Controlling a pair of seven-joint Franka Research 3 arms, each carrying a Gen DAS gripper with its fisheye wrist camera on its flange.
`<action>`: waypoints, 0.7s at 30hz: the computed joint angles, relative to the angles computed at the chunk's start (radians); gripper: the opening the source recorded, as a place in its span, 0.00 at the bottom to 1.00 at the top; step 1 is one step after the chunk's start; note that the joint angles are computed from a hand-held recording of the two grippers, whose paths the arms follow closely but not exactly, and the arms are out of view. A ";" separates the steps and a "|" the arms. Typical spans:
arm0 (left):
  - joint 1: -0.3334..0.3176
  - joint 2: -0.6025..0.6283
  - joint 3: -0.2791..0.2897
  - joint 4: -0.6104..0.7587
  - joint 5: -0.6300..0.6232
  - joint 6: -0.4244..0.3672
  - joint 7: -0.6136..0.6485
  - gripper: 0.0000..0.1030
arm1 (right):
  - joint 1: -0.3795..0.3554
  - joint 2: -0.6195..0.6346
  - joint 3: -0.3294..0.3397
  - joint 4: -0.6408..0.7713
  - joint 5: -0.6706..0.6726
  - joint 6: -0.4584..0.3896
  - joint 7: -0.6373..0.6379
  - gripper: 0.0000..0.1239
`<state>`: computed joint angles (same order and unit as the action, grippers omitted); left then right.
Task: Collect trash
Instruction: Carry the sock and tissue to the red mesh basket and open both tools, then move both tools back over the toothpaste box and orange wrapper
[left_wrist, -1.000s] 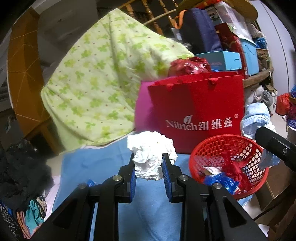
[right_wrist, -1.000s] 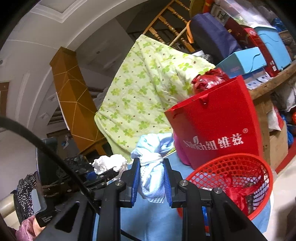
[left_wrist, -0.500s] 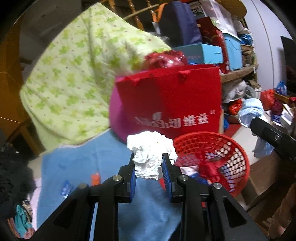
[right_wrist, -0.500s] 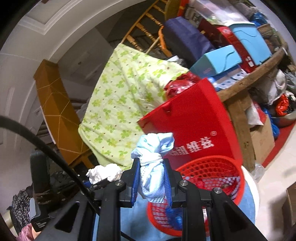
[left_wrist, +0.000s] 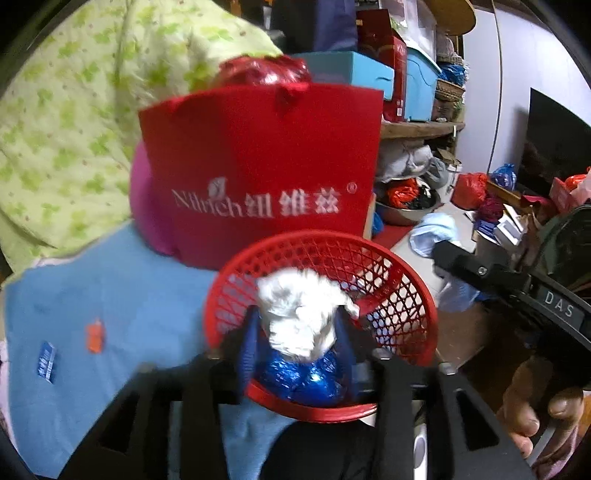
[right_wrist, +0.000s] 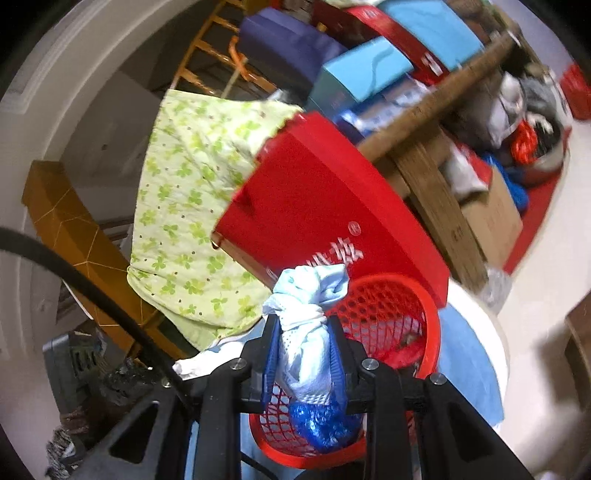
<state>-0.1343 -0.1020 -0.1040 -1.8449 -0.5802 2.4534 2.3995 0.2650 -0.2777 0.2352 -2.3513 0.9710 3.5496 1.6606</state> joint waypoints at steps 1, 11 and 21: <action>0.001 0.003 0.001 -0.002 -0.003 0.001 -0.003 0.57 | 0.026 0.002 -0.033 -0.009 -0.037 -0.007 0.041 0.27; 0.035 -0.019 0.034 -0.051 -0.046 0.048 0.046 0.62 | 0.029 0.017 -0.006 0.003 -0.085 0.066 0.027 0.51; 0.152 0.000 0.099 -0.153 0.093 0.199 -0.022 0.63 | 0.093 0.097 0.015 0.142 -0.137 0.055 -0.139 0.51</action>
<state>0.0174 -0.1022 -0.0052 -1.9979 -0.4872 2.6520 2.3779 0.3575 -0.1808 0.2497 -2.2090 0.8340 3.6051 1.5220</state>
